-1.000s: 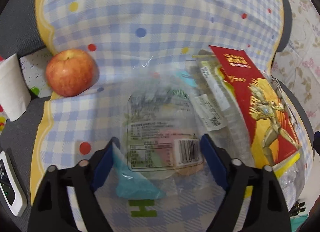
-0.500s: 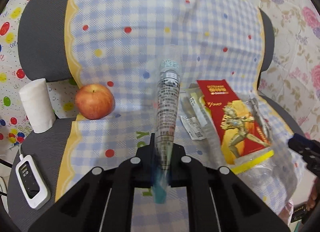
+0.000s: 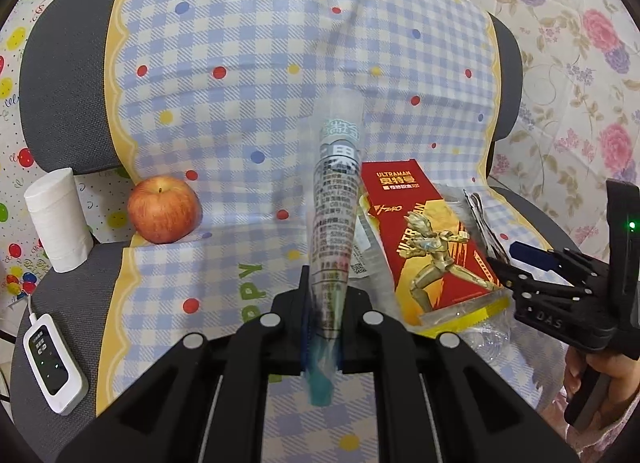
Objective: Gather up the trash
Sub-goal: 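Grasp the white paper box with the right gripper while the left gripper holds the bottle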
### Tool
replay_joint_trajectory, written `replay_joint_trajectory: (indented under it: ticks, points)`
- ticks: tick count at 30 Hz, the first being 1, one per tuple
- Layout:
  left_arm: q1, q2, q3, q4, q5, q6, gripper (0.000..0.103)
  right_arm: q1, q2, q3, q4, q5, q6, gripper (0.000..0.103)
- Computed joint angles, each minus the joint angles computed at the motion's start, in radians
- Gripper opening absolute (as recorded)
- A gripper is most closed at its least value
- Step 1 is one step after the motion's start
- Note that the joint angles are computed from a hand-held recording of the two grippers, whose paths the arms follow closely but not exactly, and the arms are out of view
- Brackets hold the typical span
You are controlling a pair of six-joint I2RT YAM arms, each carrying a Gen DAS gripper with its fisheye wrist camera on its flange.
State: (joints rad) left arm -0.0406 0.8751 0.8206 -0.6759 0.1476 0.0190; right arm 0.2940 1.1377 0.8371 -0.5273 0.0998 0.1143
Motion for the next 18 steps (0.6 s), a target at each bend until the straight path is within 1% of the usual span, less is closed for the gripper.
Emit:
replay_joint_trajectory:
  ticks: [4, 6, 8, 10, 12, 13, 16, 18]
  points:
    - [-0.009, 0.010, -0.004, 0.005, -0.006, -0.005, 0.007, 0.012, 0.023, 0.005, 0.022, 0.031, 0.007, 0.055]
    - [-0.017, 0.007, -0.006, 0.004, -0.009, -0.009, 0.007, 0.006, 0.026, 0.006, 0.022, 0.026, 0.013, 0.050]
    - [-0.021, 0.004, -0.006, 0.002, -0.011, -0.008, 0.007, 0.003, 0.019, 0.007, 0.014, 0.020, 0.025, 0.033]
    - [-0.030, -0.010, -0.008, -0.006, -0.015, -0.010, 0.007, -0.001, 0.000, 0.006, 0.001, 0.029, 0.031, 0.025]
    - [-0.031, -0.022, -0.008, -0.016, -0.011, -0.006, 0.007, -0.012, -0.028, 0.005, -0.013, 0.035, 0.034, 0.009]
    - [-0.033, -0.031, -0.008, -0.022, -0.010, -0.005, 0.007, -0.025, -0.058, 0.003, -0.027, 0.034, 0.031, 0.005]
    - [-0.049, -0.072, -0.006, -0.049, -0.003, -0.008, 0.007, -0.053, -0.148, 0.004, -0.070, 0.037, 0.016, 0.003]
    - [-0.073, -0.109, -0.003, -0.071, 0.002, -0.016, 0.007, -0.080, -0.231, 0.016, -0.126, 0.023, 0.004, 0.003]
